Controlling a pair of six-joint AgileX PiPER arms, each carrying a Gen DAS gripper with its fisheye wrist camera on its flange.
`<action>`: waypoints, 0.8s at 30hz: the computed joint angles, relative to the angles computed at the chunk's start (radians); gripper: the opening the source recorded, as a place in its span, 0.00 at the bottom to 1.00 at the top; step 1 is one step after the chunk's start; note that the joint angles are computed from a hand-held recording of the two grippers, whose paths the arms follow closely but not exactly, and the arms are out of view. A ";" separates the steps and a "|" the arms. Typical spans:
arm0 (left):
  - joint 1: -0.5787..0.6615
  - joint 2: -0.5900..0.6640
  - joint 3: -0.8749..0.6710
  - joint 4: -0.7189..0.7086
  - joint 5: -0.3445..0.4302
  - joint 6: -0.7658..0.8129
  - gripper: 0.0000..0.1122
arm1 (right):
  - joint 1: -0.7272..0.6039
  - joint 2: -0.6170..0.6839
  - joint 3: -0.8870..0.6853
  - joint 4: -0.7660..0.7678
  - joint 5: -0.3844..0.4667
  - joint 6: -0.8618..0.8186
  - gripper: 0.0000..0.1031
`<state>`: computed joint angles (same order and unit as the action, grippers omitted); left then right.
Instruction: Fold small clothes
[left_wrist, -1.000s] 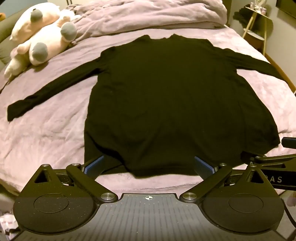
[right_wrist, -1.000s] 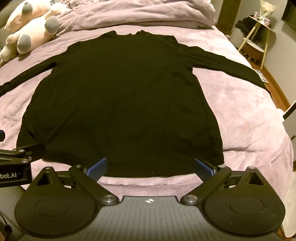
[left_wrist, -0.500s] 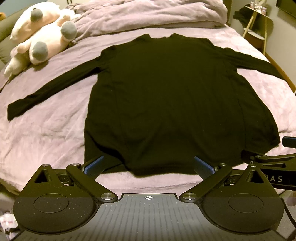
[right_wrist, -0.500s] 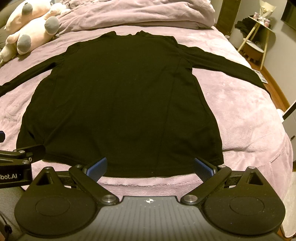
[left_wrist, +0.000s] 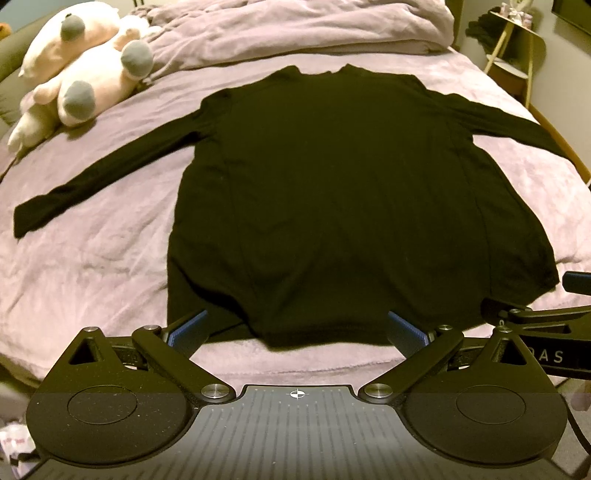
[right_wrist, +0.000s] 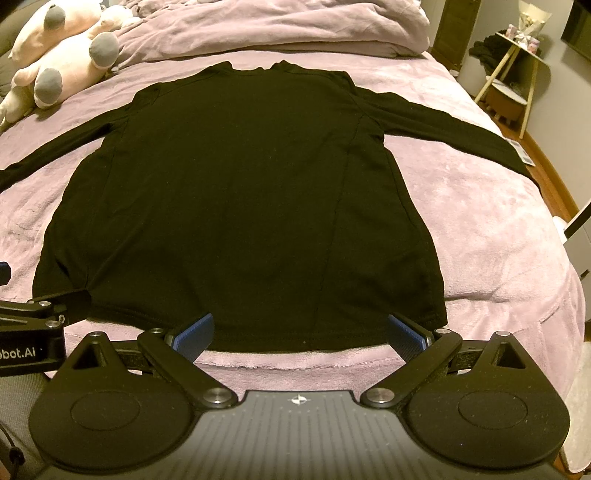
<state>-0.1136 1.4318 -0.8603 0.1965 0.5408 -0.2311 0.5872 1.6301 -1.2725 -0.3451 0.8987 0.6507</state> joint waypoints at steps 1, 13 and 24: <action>-0.002 0.000 -0.001 0.001 0.002 -0.003 0.92 | -0.001 0.000 0.001 0.001 -0.003 -0.001 0.96; -0.003 -0.005 0.005 0.001 0.002 -0.004 0.92 | 0.000 0.000 0.003 0.001 -0.003 0.001 0.96; -0.006 -0.011 0.009 -0.003 0.009 -0.009 0.92 | 0.000 -0.001 0.004 0.001 -0.003 0.001 0.96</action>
<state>-0.1192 1.4209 -0.8511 0.1939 0.5497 -0.2405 0.5873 1.6295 -1.2687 -0.3436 0.8959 0.6517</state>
